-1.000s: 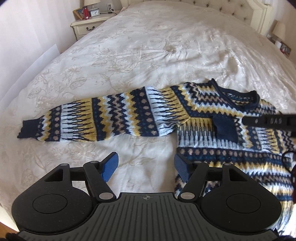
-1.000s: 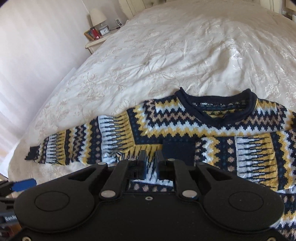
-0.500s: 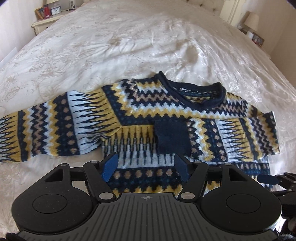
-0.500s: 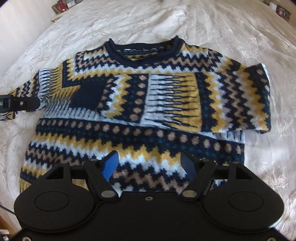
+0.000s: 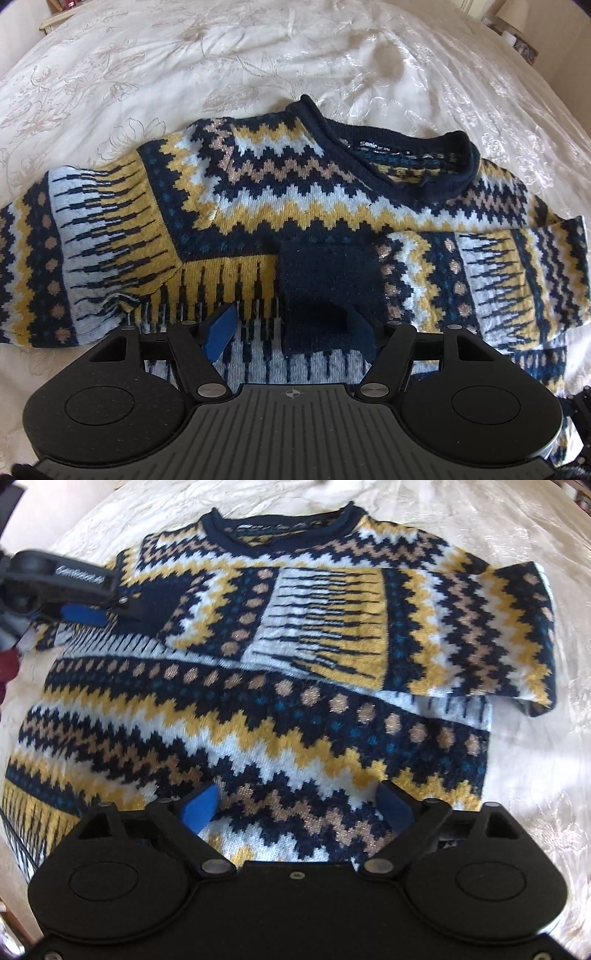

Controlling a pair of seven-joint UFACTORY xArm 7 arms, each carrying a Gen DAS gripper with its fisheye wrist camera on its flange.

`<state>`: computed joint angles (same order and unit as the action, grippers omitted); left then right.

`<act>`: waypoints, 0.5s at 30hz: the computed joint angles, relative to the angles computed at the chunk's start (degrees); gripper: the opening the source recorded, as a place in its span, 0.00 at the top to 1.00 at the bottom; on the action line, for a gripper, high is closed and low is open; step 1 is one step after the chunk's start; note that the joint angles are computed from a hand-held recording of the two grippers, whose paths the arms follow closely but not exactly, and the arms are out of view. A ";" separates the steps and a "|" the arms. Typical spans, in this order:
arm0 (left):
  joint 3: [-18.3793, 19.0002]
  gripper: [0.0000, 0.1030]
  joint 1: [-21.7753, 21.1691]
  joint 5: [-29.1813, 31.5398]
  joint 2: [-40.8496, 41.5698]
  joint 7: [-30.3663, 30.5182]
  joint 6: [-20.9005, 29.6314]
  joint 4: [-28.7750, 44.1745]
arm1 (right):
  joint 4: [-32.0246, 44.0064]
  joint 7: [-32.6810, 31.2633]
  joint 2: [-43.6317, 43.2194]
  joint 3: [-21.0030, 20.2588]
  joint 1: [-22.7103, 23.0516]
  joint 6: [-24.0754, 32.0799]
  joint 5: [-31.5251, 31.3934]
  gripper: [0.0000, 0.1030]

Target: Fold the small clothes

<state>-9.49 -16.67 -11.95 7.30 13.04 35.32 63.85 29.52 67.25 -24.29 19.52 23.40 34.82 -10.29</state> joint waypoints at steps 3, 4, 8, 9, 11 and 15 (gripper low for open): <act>-0.26 0.41 0.25 -1.92 0.88 0.83 -0.82 0.21 | -0.60 -0.71 0.79 -0.21 0.09 -1.91 -0.13 0.00; -0.34 0.43 0.31 -2.50 1.02 0.93 -0.93 0.33 | -0.73 -0.61 0.99 -0.13 0.02 -2.18 -0.23 0.00; -0.53 0.64 0.13 -2.80 1.61 0.52 -0.83 1.23 | -1.47 0.25 1.33 0.23 -0.37 -3.56 -0.91 0.00; -0.85 0.77 0.34 -4.01 1.55 1.74 -0.90 1.24 | -1.58 0.61 1.34 0.45 -0.51 -3.70 -1.26 0.00; -0.77 0.88 -0.10 -3.25 1.23 1.10 -1.49 1.16 | -1.27 1.24 1.94 0.92 -0.97 -3.73 -2.33 0.00; -1.20 0.92 0.76 -9.05 -1.93 4.53 -3.15 -0.05 | -0.62 1.34 2.47 0.62 -0.54 -2.93 -2.67 0.00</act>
<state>-10.69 -15.91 -21.00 5.37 17.57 32.17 63.80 28.90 68.59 -21.82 20.14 22.86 31.88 -12.96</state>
